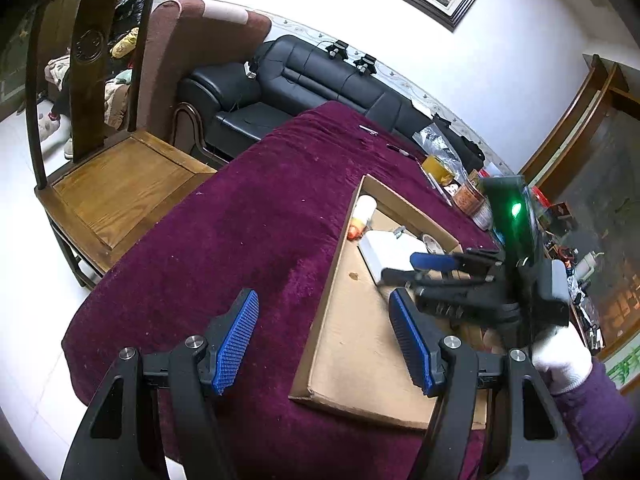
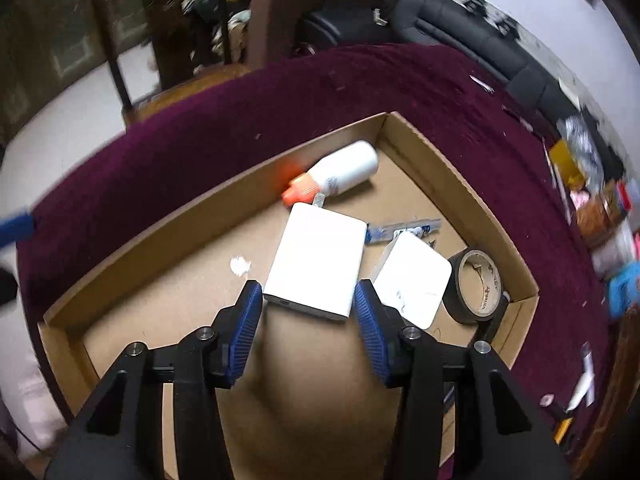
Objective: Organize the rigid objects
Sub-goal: 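Open the right gripper over the box and withdraw both grippers to the table, then grasp the black marker with the left gripper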
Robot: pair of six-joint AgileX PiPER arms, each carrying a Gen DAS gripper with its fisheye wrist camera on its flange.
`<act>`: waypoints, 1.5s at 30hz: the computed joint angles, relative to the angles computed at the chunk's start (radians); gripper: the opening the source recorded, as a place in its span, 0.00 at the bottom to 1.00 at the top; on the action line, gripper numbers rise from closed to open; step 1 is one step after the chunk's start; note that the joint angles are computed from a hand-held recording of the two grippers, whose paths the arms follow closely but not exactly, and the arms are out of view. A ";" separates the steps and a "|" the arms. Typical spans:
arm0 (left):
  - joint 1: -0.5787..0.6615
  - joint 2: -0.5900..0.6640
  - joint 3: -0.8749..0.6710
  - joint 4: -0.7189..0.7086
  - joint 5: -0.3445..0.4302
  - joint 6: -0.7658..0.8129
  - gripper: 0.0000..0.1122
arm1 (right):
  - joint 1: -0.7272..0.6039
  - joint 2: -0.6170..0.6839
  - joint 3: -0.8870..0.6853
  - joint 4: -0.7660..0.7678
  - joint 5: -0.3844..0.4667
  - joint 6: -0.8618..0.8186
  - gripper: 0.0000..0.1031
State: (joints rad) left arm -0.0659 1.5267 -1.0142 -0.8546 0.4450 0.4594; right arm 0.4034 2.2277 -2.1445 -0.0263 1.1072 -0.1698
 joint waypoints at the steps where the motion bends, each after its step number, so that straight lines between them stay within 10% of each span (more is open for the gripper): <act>1: -0.004 -0.008 0.001 0.024 -0.001 -0.020 0.55 | -0.018 -0.024 0.016 0.041 -0.005 0.001 0.45; 10: -0.160 -0.027 -0.067 0.344 -0.009 -0.333 0.55 | -0.205 -0.610 0.752 0.086 -0.570 0.022 0.48; 15: -0.293 0.008 -0.171 0.478 0.036 -0.475 0.55 | -0.371 -0.882 1.102 -0.152 -0.922 0.236 1.00; 29: -0.664 0.210 -0.561 0.907 0.282 -0.907 0.55 | -0.975 -0.712 0.974 0.855 -0.633 -0.628 1.00; 45: -0.771 0.469 -0.905 1.017 0.494 -1.004 0.55 | -1.255 -0.472 0.861 1.313 -0.554 -0.966 1.00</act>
